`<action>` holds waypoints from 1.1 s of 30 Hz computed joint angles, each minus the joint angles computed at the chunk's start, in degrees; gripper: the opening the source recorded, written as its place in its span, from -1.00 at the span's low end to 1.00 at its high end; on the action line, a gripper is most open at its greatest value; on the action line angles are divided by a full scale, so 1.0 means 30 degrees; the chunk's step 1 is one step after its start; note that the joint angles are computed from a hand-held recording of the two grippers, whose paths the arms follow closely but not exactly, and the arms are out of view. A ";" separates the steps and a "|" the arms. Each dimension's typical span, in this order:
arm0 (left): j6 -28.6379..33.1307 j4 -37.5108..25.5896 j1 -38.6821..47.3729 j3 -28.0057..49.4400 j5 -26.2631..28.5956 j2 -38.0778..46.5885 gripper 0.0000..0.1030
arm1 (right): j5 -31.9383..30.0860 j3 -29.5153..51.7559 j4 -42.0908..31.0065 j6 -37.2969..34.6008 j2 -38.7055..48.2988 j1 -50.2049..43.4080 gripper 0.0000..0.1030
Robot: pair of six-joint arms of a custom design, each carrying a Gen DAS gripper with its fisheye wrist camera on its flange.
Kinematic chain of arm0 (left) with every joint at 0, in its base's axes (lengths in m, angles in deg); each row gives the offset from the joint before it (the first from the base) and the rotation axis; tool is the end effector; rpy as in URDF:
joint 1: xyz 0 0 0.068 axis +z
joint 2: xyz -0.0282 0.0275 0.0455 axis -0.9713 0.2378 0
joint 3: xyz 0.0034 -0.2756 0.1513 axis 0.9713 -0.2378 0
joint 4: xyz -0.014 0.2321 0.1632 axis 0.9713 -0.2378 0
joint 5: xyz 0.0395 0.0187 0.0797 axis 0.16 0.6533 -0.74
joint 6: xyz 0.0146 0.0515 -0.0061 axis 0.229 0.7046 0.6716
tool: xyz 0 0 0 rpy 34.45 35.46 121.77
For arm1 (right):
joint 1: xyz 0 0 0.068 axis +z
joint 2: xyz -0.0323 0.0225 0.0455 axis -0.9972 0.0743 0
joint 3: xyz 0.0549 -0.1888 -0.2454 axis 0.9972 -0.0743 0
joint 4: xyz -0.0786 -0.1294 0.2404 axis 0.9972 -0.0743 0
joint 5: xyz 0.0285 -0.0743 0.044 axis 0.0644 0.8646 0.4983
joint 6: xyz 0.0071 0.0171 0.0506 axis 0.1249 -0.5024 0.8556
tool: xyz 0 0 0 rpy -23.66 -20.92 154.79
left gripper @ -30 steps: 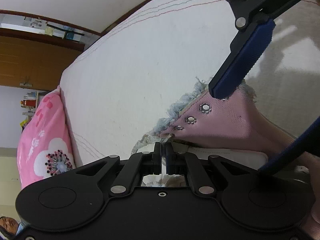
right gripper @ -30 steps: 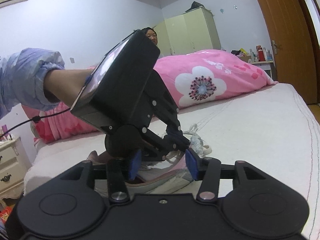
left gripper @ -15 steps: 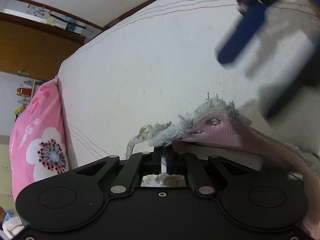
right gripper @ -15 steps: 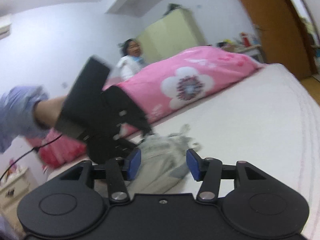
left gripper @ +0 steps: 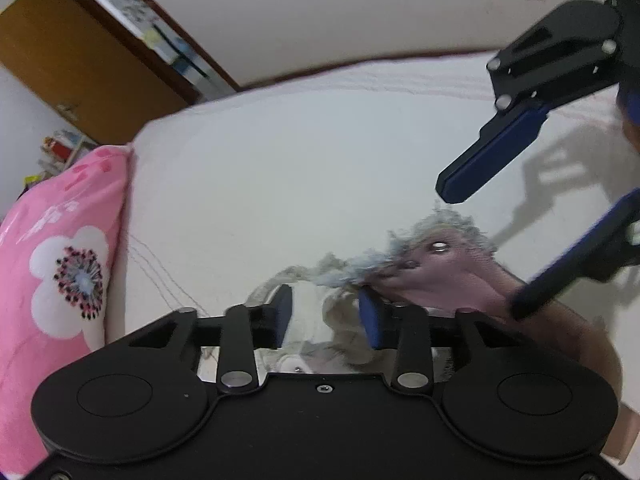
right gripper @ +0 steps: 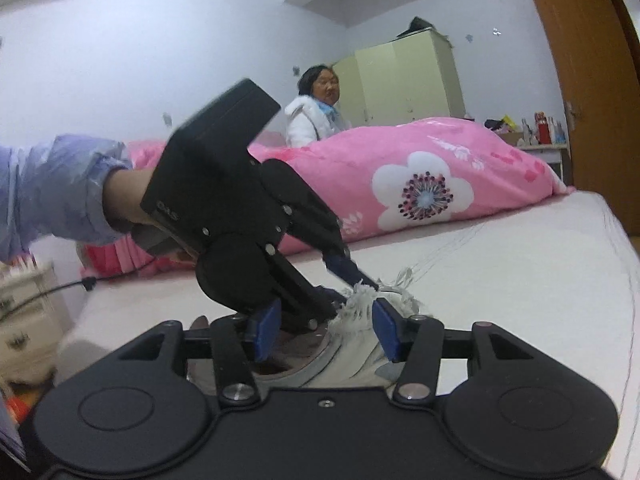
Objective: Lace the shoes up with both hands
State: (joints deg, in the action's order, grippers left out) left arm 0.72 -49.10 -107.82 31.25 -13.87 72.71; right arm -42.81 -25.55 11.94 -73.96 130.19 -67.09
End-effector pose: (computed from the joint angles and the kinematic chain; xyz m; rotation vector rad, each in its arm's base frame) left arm 0.3716 -0.2206 0.3072 1.2740 2.0467 0.2639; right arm 0.2477 0.1042 0.2068 -0.8742 1.7678 0.6562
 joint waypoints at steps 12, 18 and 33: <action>0.1387 0.0207 0.0851 0.0170 0.2580 0.0736 -0.29 | 0.5850 0.3464 -0.4666 -0.0741 0.1408 0.2685 -0.73; 0.1524 -0.0907 0.0781 0.2186 0.3037 0.2568 -0.30 | 0.5809 0.3796 -0.5701 -0.0140 0.1537 0.2141 -0.77; -0.0010 -0.7508 0.1111 0.9902 0.3756 0.7114 -0.53 | 0.5066 0.2350 -0.3451 0.0253 0.2012 0.1072 -0.72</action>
